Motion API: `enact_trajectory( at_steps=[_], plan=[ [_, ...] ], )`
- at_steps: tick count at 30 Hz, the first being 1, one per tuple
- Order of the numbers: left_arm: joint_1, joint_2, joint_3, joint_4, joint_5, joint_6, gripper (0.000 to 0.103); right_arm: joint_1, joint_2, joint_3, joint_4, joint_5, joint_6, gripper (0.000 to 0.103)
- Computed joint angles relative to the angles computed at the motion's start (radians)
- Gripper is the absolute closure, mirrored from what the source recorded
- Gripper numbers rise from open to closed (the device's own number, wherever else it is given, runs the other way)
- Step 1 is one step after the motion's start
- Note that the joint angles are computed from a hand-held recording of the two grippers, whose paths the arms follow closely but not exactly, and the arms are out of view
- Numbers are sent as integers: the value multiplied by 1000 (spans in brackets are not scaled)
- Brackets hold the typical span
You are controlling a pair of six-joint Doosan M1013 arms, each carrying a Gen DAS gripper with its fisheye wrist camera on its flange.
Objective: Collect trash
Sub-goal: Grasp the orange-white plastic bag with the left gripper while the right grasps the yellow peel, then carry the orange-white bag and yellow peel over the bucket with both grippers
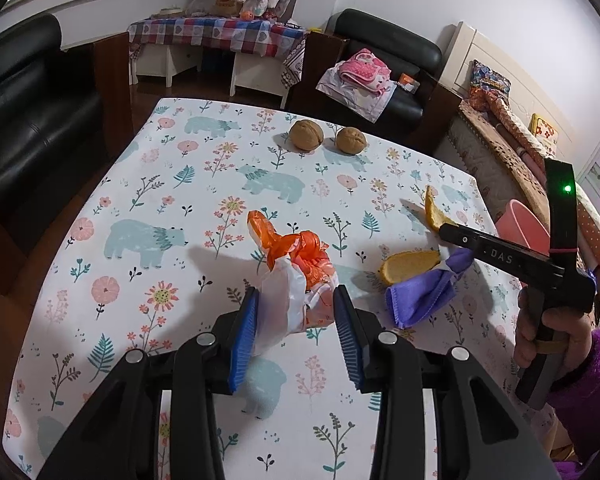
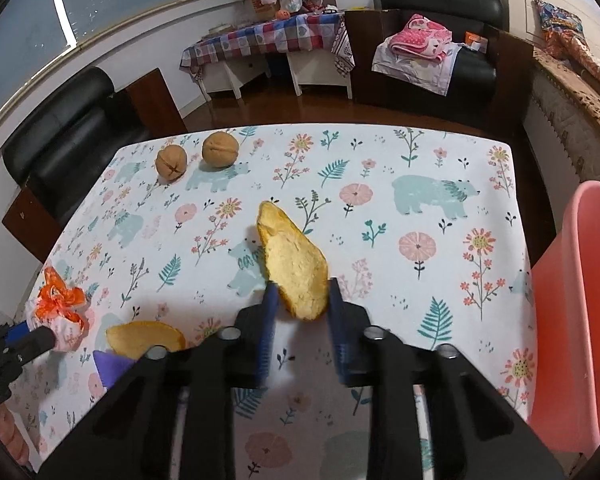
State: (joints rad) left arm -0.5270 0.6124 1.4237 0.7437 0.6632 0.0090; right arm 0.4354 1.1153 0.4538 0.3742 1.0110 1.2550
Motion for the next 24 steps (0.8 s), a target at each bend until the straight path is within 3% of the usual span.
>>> enact_trajectory(
  at_steps=[14,24],
  plan=[
    [-23,1,-35,46,6,22,66,-40,-203,353,166,-206,-102,84],
    [-43,38,-134,22,-4,151,66,-73,-310,531,244,-339,-172,84]
  ],
)
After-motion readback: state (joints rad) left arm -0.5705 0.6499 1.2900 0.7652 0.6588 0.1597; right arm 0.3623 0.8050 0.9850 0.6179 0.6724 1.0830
